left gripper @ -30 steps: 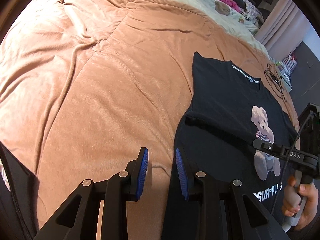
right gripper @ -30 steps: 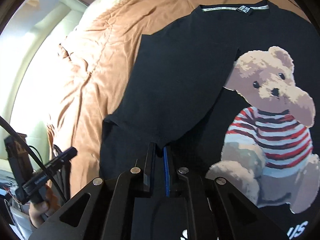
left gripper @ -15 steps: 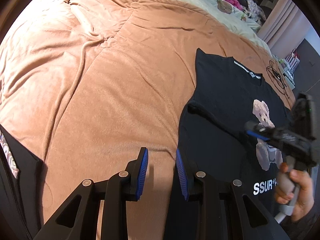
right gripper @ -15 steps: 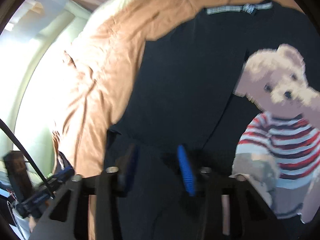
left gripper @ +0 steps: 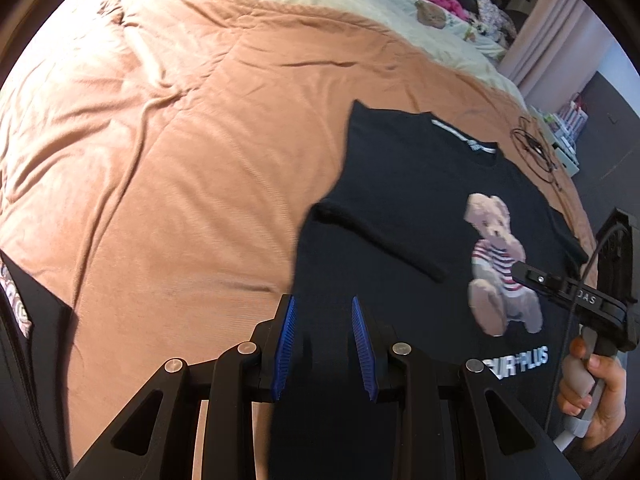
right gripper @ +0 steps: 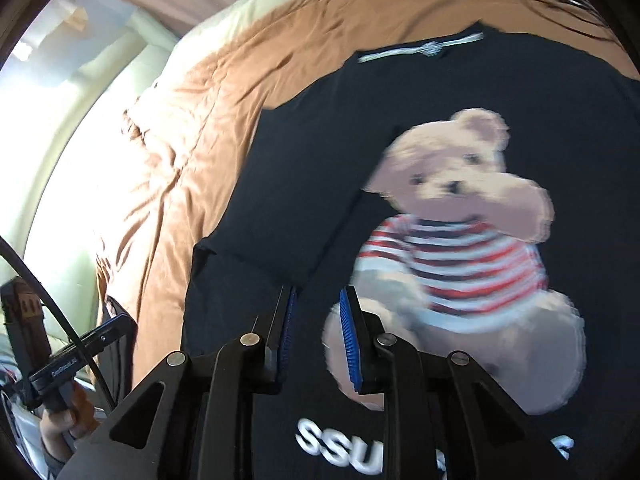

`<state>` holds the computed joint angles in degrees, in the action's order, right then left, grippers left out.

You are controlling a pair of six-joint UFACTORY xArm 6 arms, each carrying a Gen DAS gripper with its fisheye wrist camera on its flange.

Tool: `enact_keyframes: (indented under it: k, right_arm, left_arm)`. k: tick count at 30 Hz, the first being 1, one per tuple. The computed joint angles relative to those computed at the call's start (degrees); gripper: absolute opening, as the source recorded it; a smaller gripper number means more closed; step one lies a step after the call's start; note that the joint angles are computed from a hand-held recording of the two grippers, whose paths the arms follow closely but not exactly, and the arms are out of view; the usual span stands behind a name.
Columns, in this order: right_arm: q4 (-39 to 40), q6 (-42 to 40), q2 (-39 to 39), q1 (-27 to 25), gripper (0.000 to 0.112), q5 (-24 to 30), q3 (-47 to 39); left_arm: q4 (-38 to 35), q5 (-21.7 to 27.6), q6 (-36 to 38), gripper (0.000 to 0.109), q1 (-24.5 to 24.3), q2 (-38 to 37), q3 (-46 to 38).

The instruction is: Fold small clothes

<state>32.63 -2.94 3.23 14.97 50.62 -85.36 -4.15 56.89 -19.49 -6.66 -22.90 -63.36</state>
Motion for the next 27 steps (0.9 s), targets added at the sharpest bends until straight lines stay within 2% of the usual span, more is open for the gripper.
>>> enact_keyframes:
  k: [5, 6, 8, 9, 10, 16, 22, 27]
  right_arm:
    - [1.01, -2.88, -9.4, -6.46, 0.02, 1.47, 7.55]
    - [2.26, -4.07, -10.95, -8.33, 0.024, 2.07, 8.64]
    - [3.74, -5.5, -14.19, -12.32, 0.05, 3.1, 10.68]
    - [4.31, -6.34, -16.0, -14.24, 0.07, 2.74, 12.06]
    - [4.79, -7.42, -17.49, -16.03, 0.075, 3.03, 12.95]
    - [5.13, -10.56, -21.59, -26.55, 0.075, 6.95, 14.91]
    - [7.95, -14.67, -23.29, -35.75, 0.075, 9.9, 15.0]
    - [9.56, -16.85, -21.89, -40.65, 0.075, 11.16, 13.52]
  left_arm:
    - [1.43, 0.4, -3.09, 0.038, -5.34, 1.91, -4.07]
    - [1.75, 0.5, -3.5, 0.042, -6.25, 2.39, -4.85]
    - [2.86, 0.72, -4.7, 0.049, -8.84, 4.0, -7.21]
    - [3.35, 0.79, -5.26, 0.052, -10.03, 4.86, -8.41]
    - [3.68, 0.79, -5.69, 0.054, -10.91, 5.58, -9.32]
    - [5.66, -0.24, -8.13, 0.067, -17.38, 12.87, -17.96]
    - [5.83, 0.28, -8.9, 0.068, -22.39, 22.36, -28.48]
    - [4.77, 0.93, -9.47, 0.068, -25.05, 30.72, -37.72]
